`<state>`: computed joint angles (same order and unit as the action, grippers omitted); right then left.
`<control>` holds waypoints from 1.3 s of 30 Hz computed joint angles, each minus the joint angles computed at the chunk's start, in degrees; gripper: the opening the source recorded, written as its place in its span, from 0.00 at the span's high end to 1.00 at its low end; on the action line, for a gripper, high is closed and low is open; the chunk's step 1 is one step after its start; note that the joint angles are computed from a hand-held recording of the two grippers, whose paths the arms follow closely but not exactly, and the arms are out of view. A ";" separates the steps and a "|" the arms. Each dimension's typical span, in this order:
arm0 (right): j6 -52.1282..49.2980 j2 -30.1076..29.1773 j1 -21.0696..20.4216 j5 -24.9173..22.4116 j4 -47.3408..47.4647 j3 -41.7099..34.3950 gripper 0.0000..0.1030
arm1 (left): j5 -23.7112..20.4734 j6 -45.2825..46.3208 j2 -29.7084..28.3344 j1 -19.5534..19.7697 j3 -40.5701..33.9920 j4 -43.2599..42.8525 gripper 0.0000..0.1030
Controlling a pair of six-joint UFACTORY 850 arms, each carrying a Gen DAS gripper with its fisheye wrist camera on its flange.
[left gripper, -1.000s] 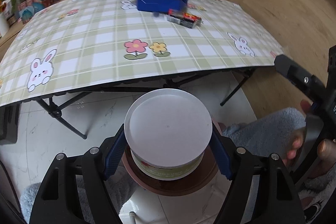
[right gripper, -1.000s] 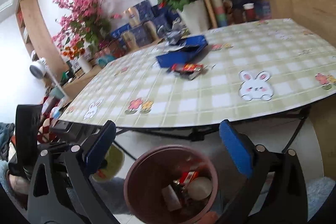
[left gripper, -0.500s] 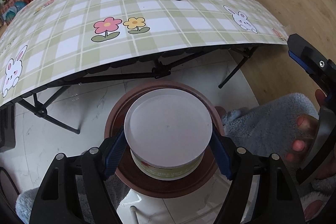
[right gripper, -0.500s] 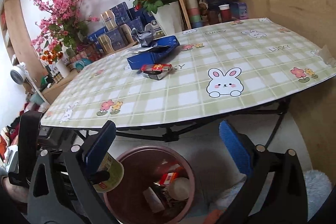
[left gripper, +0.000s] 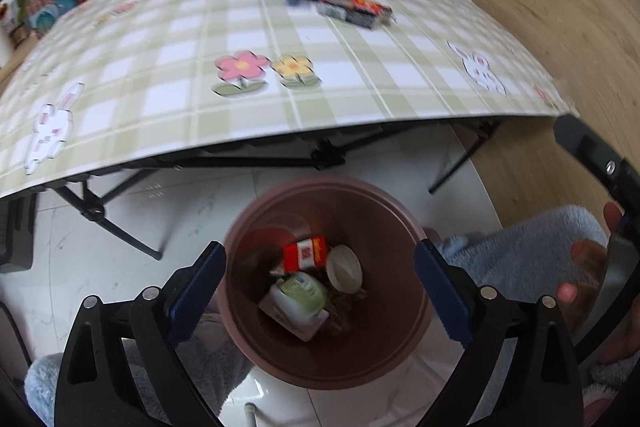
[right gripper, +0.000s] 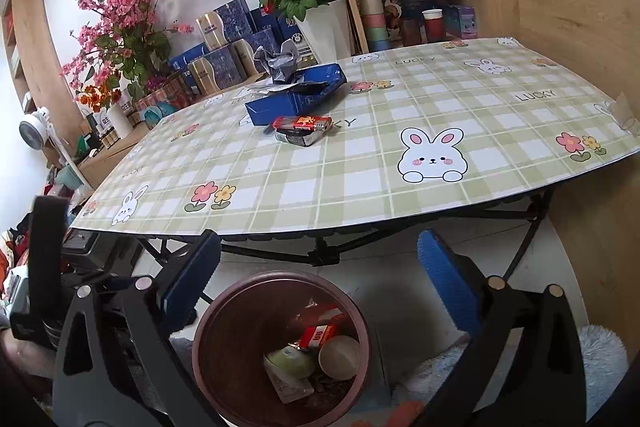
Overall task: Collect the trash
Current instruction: 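Reach the right gripper to the receipt paper on the blue box and grasp it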
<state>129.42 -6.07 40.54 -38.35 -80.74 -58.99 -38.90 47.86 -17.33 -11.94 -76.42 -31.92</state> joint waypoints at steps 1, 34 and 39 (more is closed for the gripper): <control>-0.20 -0.05 0.03 -0.13 0.15 -0.07 0.05 | 0.92 0.21 0.64 0.17 0.48 -0.48 0.10; -18.85 -3.93 -3.88 4.24 15.42 -5.63 0.05 | 23.77 -8.83 8.19 4.21 5.42 -4.68 0.06; -33.13 -7.95 -7.31 6.00 19.94 -14.07 0.05 | 24.70 -0.79 5.60 5.11 1.25 -11.85 0.06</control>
<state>96.29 -14.02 33.23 -32.36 -60.79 -73.05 -14.20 47.07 -11.73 -6.83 -75.17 -43.77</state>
